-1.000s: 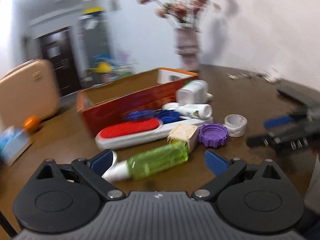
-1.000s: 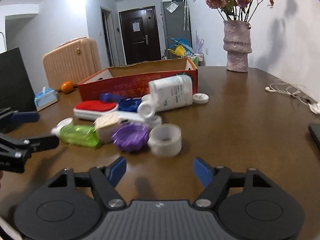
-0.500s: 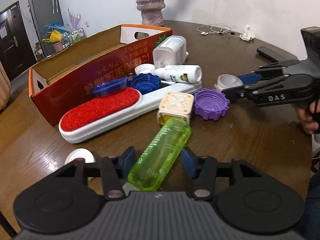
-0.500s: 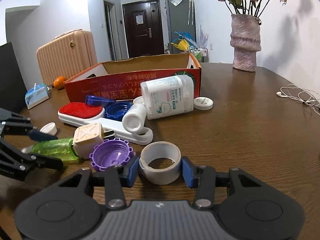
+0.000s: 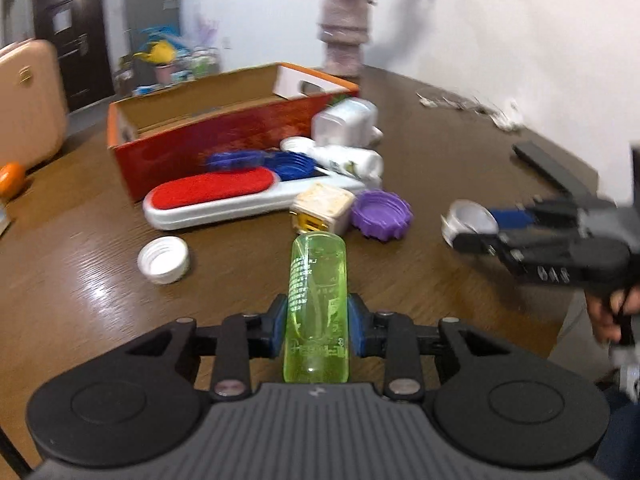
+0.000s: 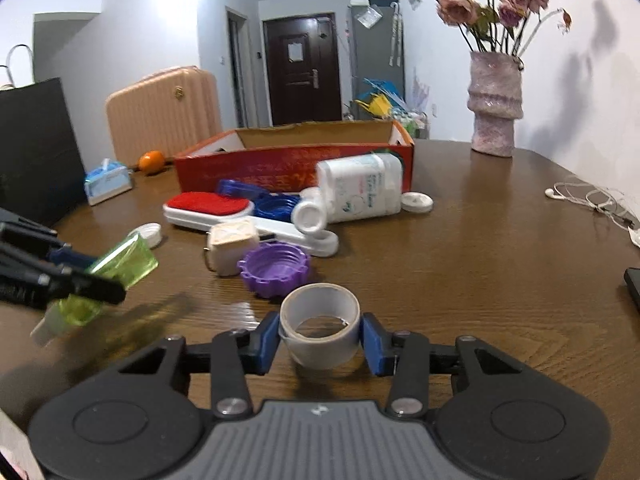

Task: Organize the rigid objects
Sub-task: 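Carry the bottle and tape roll into the cardboard box and open both tools, then lift both open tools out of the box back over the table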

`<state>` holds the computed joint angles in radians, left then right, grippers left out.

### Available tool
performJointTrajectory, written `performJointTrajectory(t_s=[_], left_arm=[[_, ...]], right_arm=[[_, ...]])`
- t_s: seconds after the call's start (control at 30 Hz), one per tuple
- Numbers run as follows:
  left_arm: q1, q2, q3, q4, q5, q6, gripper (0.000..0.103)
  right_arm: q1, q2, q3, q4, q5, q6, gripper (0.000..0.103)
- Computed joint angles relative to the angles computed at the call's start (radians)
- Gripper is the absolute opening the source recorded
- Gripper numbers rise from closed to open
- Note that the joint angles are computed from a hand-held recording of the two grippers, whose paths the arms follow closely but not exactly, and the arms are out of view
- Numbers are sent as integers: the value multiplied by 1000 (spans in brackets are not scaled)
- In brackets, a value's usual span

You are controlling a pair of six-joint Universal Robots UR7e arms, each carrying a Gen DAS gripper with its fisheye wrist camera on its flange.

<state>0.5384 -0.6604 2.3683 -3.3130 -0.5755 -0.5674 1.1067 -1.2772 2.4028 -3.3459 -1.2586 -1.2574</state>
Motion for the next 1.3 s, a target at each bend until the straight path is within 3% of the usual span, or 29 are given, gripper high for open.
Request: performJointTrajectory(t_s=[0.07,0.17,0.27,0.33,0.4,0.43,0.5,0.6,0.7,0.83,0.93,0.97,1.1,1.17,1.3], left_arm=[[-14,-21,5,15,53,-32,31],[9,-63,-36,-19,125,32,31],[93,-100,-151,-54,153,187,31],[182,-111,-261,-66,106,311,31],[279,-100,-411,40,101,343,31],[329,-81,-497,109,104,332,31],[401,-36,-644,271,129,293,31],[474,48,-809,395,215,322,31],[525,62,-900,597,201,208,32],[541,125,-941,463,254,395,34],[545,123,-938,403,213,454,44],[547,121,-937,391,202,459,45],[536,110,-908,362,181,458,48],[535,108,-904,336,163,466,63],[495,84,-867,290,196,425,67]], right_arm=[[6,-14,-10,27,25,2,42],[45,6,-57,23,63,0,42],[126,61,-173,56,80,39,42],[209,133,-314,113,41,94,42],[310,236,-523,273,-92,170,43],[348,307,-628,307,-139,249,43],[413,444,-837,416,-259,309,43],[489,650,-1115,484,-473,274,43],[522,801,-1305,523,-588,224,43],[541,952,-1524,600,-700,232,48],[547,964,-1501,520,-700,155,83],[548,956,-1484,529,-698,145,88],[545,942,-1465,527,-685,158,88],[540,937,-1461,516,-670,159,88],[556,907,-1412,435,-689,155,88]])
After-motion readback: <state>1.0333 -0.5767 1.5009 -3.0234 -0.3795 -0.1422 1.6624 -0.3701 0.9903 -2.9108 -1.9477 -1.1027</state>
